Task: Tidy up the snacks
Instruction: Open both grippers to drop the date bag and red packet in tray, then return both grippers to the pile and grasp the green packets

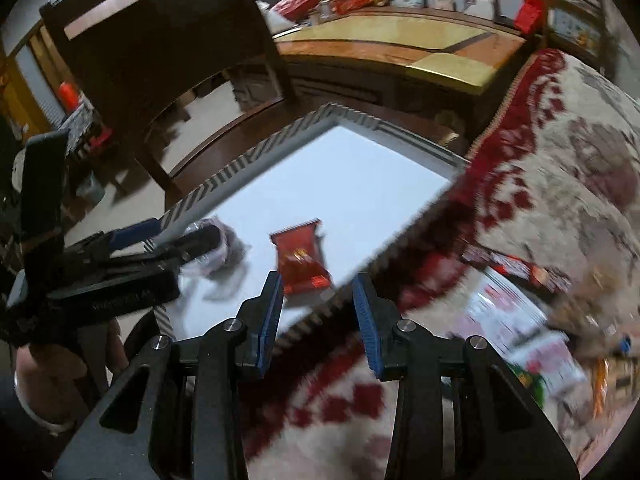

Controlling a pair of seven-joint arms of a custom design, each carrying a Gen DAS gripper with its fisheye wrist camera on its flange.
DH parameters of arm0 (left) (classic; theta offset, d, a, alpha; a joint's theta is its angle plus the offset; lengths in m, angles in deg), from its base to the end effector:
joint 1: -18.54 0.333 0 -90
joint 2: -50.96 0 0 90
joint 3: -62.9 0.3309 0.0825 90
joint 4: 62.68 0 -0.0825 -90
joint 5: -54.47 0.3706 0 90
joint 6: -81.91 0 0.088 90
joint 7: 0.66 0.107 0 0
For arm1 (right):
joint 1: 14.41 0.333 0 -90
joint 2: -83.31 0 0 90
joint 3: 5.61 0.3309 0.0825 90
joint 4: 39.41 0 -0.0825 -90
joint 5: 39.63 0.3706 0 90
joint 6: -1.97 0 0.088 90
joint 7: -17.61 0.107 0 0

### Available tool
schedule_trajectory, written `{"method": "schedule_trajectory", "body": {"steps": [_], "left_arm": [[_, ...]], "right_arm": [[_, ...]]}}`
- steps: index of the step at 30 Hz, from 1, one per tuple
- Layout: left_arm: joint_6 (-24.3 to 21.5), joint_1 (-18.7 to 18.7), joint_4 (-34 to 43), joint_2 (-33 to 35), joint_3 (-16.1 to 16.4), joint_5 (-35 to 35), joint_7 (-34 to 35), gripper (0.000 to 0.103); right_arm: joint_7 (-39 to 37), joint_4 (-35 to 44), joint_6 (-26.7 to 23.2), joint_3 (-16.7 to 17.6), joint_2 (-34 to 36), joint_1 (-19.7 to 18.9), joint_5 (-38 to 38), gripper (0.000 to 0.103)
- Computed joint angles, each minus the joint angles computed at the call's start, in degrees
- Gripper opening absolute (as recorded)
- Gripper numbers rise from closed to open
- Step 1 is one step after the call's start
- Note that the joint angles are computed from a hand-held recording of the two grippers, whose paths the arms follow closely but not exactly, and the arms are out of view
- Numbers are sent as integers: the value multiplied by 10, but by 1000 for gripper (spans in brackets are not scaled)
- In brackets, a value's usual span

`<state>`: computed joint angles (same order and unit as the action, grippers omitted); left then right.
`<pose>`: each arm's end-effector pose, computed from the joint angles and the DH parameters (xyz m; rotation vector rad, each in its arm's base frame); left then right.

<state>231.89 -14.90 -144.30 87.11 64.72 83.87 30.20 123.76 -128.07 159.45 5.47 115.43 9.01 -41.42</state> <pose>0.6367 -0.4121 0.4056 -1.9644 1.7875 -0.7553 0.6263 0.3946 0.4233 -1.9973 1.5014 -0.2004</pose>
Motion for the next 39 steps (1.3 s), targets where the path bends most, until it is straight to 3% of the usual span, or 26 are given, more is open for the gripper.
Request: {"method": "schedule_trajectory", "body": {"steps": [14,22,29,32,34,37,39], "left_arm": [[-11,-37,74,36,-29,-29,101,98],[-46,-54,129,71,-45,-61,166,98],[-96,-70,201,115,-50,-88,214,98],[-103,-70,205,118,-52,-97,224,98],[-103,-70,203,118,-51,-102,224,98],[-105,-69,204,120,-50,-107,224,98],[-107,-69,205,122,-50,-109,224,98]], "right_arm": [[137,-285,92,-48,-179,-18,-41,36],[179,-369,107,-53,-223,-41,-53,36],[160,-397,127,-34,-227,-64,-13,36],[147,-396,139,-32,-220,-63,-10,63],[169,-389,139,-48,-211,-50,-39,64],[115,-379,142,8,-196,-100,50,64],[63,-375,160,72,-183,-154,155,64]]}}
